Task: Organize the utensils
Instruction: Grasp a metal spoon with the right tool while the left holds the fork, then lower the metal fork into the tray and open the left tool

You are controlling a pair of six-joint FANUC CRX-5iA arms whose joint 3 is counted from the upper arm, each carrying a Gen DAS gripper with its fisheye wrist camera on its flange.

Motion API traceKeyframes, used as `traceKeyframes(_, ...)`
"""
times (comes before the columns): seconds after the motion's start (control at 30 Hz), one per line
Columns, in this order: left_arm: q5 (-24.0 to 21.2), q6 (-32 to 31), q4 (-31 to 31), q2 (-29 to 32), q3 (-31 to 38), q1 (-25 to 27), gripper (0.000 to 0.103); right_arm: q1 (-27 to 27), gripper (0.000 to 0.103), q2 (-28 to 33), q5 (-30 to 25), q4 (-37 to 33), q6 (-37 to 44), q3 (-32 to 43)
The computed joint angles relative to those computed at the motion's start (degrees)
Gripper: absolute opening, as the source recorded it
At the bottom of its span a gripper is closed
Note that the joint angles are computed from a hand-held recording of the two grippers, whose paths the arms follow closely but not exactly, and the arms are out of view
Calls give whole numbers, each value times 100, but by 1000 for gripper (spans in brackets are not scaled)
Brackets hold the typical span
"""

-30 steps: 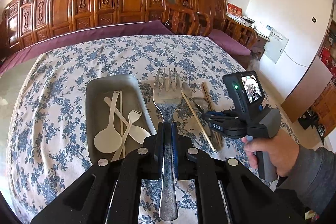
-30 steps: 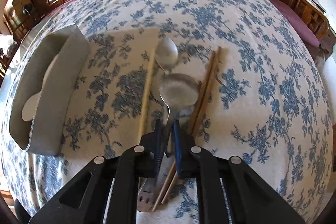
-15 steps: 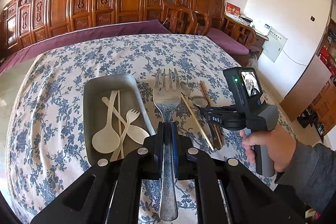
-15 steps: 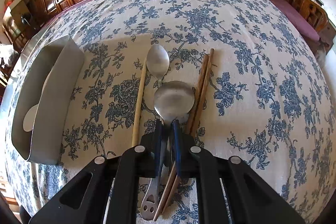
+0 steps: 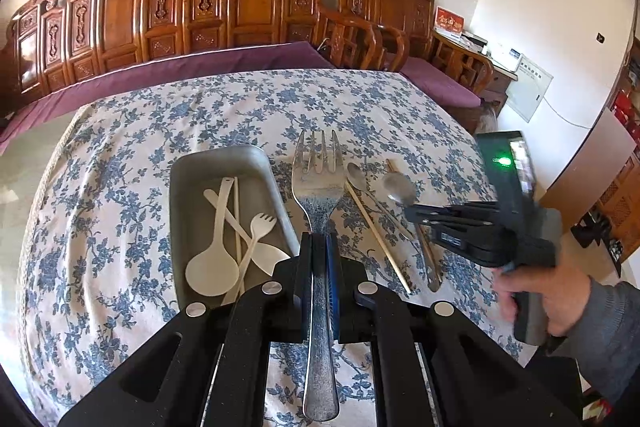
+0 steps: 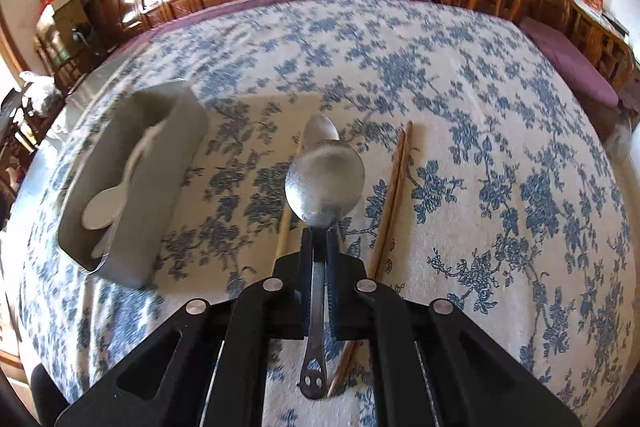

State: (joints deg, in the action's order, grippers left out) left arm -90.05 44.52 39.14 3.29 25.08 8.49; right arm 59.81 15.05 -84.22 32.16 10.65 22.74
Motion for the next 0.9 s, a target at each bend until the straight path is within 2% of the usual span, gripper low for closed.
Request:
traceKeyframes(0.57, 133, 209, -225, 119, 317, 85, 6, 755, 7, -350, 17, 963, 70, -334)
traceKeyframes(0.7, 153, 296, -397, 305, 559, 22, 6, 816, 7, -326, 13, 1158, 218, -131)
traceKeyframes(0.9, 149, 528, -877, 891, 1271, -200, 6, 783, 7, -107, 37, 1322, 707, 414)
